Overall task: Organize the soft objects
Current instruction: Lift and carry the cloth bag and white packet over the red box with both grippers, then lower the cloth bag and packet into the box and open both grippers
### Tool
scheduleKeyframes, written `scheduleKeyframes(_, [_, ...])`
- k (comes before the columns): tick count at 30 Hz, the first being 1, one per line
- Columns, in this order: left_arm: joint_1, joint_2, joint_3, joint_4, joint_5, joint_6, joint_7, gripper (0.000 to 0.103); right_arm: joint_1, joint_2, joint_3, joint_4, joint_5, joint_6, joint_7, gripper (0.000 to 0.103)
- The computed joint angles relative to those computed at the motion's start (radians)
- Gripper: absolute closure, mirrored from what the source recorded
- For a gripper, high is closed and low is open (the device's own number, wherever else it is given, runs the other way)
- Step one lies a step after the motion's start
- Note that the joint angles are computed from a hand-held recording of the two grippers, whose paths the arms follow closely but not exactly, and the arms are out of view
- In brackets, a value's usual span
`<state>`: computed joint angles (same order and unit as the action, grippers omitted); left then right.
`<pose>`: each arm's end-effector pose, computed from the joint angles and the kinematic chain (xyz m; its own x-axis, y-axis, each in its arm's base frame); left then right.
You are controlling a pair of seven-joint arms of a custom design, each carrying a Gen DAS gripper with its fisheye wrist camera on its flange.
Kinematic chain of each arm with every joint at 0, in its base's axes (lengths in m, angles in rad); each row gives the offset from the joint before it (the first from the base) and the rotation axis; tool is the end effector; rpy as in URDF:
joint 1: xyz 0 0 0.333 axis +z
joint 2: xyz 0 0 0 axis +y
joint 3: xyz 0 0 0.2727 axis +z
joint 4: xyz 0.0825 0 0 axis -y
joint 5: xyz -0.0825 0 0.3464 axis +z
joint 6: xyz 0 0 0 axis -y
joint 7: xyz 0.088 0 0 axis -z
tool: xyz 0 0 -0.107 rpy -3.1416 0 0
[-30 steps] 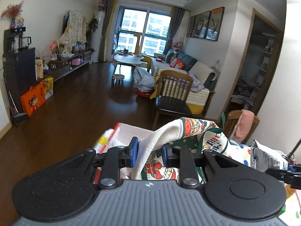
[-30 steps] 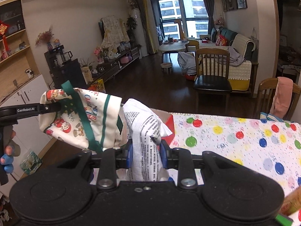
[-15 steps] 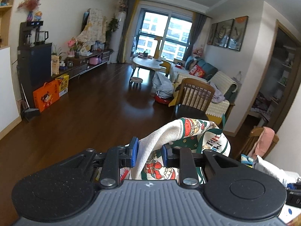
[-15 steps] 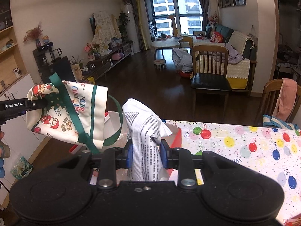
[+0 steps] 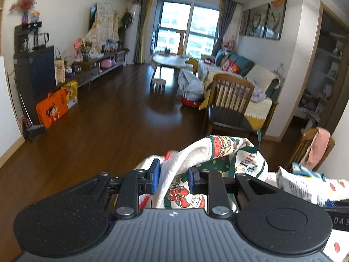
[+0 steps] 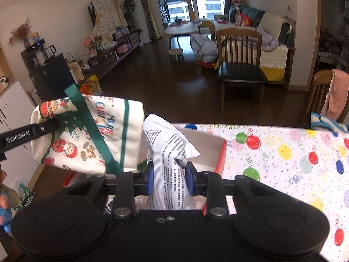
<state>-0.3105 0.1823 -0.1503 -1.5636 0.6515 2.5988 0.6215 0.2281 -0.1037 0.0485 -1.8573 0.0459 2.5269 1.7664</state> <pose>0.5568 -0.2802 0.6004 0.0119 -0.9887 0.1492 -0.5652 -0.1297 -0.8147 0.5262 0.1502 0.6157 0.1239 -0.9767 -0.1750 -0.7358 0.0278 -0.6766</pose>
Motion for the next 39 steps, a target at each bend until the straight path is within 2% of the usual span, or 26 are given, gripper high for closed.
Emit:
scheduleKeyframes(5, [0.024, 0.009, -0.019, -0.039, -0.112, 0.013, 0.126, 0.078, 0.003, 0.055, 0.004, 0.038, -0.012, -0.030, 0.031, 0.076])
scheduleKeyframes(17, [0.065, -0.027, -0.053, -0.122, -0.391, -0.059, 0.456, 0.076, 0.016, 0.103, 0.008, 0.047, -0.074, -0.059, 0.084, 0.074])
scheduleKeyframes(19, [0.068, -0.042, -0.055, -0.143, -0.421, -0.059, 0.486, 0.068, 0.017, 0.111, 0.007, 0.049, -0.078, -0.055, 0.083, 0.073])
scheduleKeyframes(21, [0.076, -0.064, -0.059, -0.178, -0.470, -0.033, 0.519, 0.028, 0.019, 0.115, 0.008, 0.052, -0.082, -0.056, 0.081, 0.070])
scheduleKeyframes(22, [0.076, -0.073, -0.058, -0.195, -0.477, -0.012, 0.519, 0.023, 0.020, 0.116, 0.007, 0.051, -0.085, -0.055, 0.079, 0.070])
scheduleKeyframes(24, [0.077, -0.088, -0.058, -0.224, -0.487, 0.017, 0.531, 0.021, 0.021, 0.118, 0.007, 0.056, -0.086, -0.059, 0.075, 0.065])
scheduleKeyframes(27, [0.076, -0.096, -0.062, -0.229, -0.504, 0.017, 0.558, 0.021, 0.022, 0.121, 0.007, 0.069, -0.073, -0.079, 0.049, 0.058])
scheduleKeyframes(30, [0.075, -0.114, -0.065, -0.252, -0.517, 0.032, 0.576, 0.021, 0.021, 0.100, 0.006, 0.045, -0.075, -0.060, 0.034, 0.049])
scheduleKeyframes(39, [0.060, -0.177, -0.081, -0.294, -0.527, 0.062, 0.599, 0.021, 0.021, -0.013, 0.002, -0.045, 0.021, -0.032, -0.078, 0.040])
